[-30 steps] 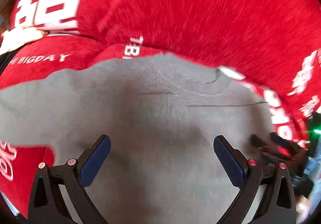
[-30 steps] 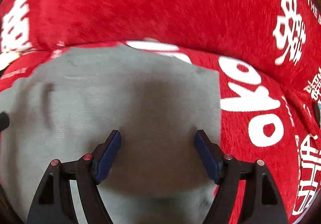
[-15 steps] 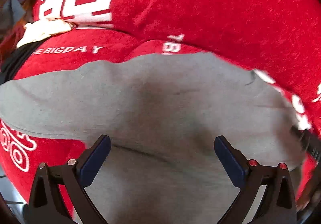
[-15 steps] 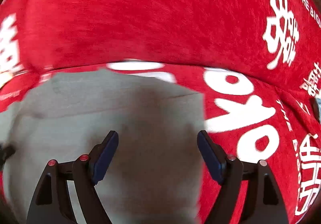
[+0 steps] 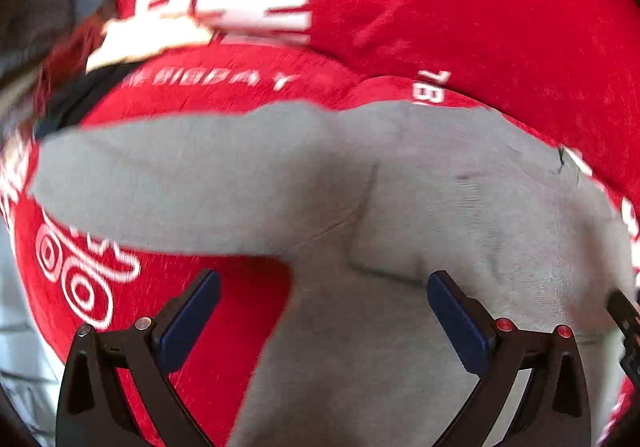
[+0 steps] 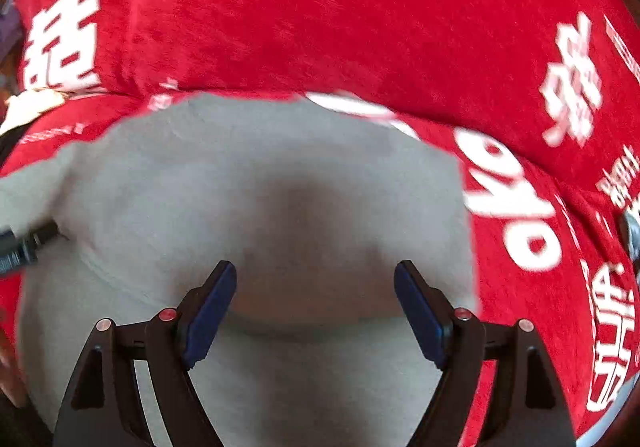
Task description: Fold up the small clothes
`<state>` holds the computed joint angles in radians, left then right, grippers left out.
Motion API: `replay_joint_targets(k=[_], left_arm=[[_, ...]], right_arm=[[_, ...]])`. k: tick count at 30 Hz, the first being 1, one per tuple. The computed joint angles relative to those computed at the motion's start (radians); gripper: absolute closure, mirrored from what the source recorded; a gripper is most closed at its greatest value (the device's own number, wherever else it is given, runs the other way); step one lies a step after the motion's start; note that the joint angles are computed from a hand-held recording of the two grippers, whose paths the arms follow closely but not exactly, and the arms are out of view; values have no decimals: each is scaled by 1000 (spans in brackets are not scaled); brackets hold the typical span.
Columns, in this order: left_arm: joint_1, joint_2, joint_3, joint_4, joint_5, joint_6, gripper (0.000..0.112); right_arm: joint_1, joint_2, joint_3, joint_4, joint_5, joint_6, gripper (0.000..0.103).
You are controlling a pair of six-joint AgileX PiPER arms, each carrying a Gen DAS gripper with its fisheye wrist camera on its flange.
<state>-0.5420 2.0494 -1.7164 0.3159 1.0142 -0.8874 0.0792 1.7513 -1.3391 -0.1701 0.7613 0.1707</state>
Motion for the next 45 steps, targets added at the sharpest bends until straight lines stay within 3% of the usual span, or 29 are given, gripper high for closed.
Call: replay_joint_targets(k=[6,8,12,14,16,20,24,26,27,29,32,34,37,39,44,45], left_arm=[[108,-174,285,-84,-160,11,9],[163,-232,379,-120,-213,25,9],[311,-335,543,-204,-320,66,9],[400,-389,624,-264,-379,125,9],[458,-430,672,-316,-416,188,9],[511,-438,689,-309,-422,186,9],[497,-450,700,-324,-430,205,9],[497,-457,706,-325,-430,228,9],[501,-456,705,-305,-425,218,9],[548,-466,718,-322,-429,246,9],[680,-463,733,-458,-460,380,9],[780,-440,720,-599,-480,527,9],[854,-384,645,-679,-487,626,9],[870,-347,600,-655,-498,601,9],[832,-232,451,-350,-517,343,10],[828,-228,446,-299,-522,301,20]], right_arm=[[184,323,-353,8,151,58,19],[220,363,-395,-112,130,183,12],[190,453,-581,-29,273,148,10],[177,393,-536,14,241,126,10],[166,271,-374,10,133,150,10],[138,177,-235,90,40,228,10],[242,233,-278,147,12,201,10],[327,313,-356,206,78,122,10],[375,337,-379,176,105,109,5],[454,331,-373,75,95,78,5],[495,254,-286,80,32,57,5],[529,205,-234,-61,6,145,5],[528,151,-178,-128,-10,183,5],[501,133,-163,-117,-19,168,5],[472,42,-44,-130,-46,188,5],[463,34,-33,-121,-50,183,5]])
